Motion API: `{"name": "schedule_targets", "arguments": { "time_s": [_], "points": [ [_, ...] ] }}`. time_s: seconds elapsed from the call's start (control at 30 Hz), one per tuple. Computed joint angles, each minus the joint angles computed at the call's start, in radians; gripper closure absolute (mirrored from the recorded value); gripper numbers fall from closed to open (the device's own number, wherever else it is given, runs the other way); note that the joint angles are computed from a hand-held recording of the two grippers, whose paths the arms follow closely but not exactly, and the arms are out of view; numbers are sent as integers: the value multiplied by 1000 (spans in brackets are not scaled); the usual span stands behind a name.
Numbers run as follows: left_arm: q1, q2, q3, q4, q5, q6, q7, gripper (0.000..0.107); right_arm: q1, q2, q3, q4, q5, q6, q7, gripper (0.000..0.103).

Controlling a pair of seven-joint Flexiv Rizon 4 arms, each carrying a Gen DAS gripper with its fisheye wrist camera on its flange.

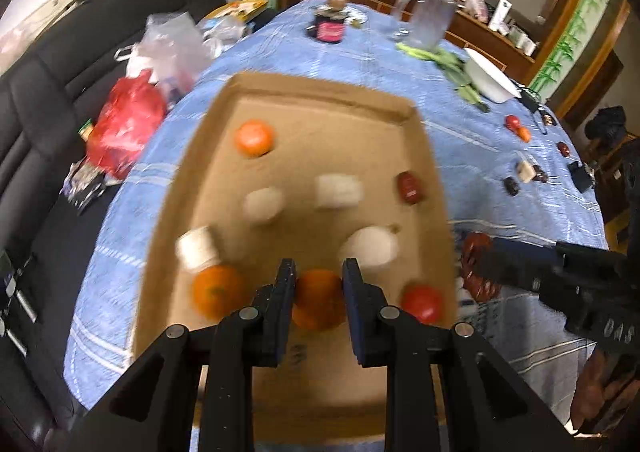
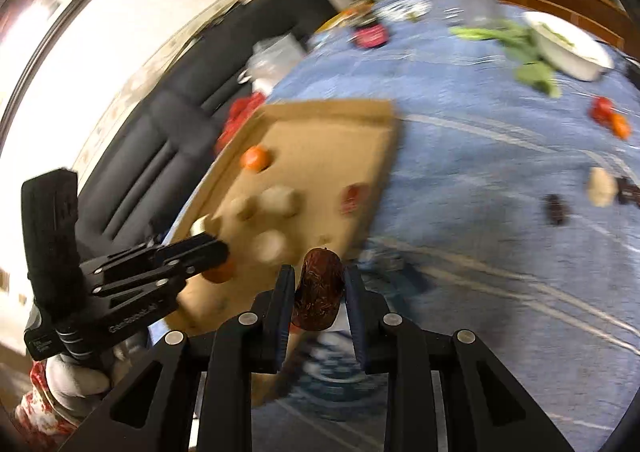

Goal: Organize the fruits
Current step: 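Carry the date and mandarin into the cardboard tray and open both grippers, then withdraw both grippers from the tray toward the remaining fruit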

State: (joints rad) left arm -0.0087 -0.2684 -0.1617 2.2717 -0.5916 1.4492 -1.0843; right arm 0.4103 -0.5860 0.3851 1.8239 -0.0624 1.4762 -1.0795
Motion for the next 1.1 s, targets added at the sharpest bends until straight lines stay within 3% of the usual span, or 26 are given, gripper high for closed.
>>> {"name": "schedule_targets", "arguments": {
  "time_s": [0.13,0.2,0.47,0.57,0.67,0.73,0.83,0.9,1.0,1.1],
  "points": [
    [32,3,1,21,-35,-24,28,83,49,-42,9,-51,-30,-59,-20,75],
    [62,6,-42,36,-111,-21,93,83,67,-55,5,-70,-33,-84,-23,75],
    [34,6,-21,26,-145,-38,134,83,144,-98,-50,-112,-53,-136,2,75],
    [37,15,-30,26,-200,-49,175,77,167,-94,-76,-108,-65,-137,23,73],
    [31,33,-50,37,-309,-39,249,65,185,-83,-101,-94,-81,-125,49,63],
    [15,47,-50,44,-379,-33,288,64,204,-63,-128,-70,-97,-107,78,61],
    [-34,87,23,47,-311,-63,182,64,258,-10,-213,-3,-148,-37,143,60],
    [-57,128,36,63,-332,-51,182,63,263,10,-232,22,-173,-10,173,47],
    [-101,187,93,102,-213,14,83,50,203,-1,-157,-8,-169,-25,157,47],
    [-99,222,153,117,-27,-1,-76,50,188,-5,-134,-22,-175,-28,137,47]
  ]
}}
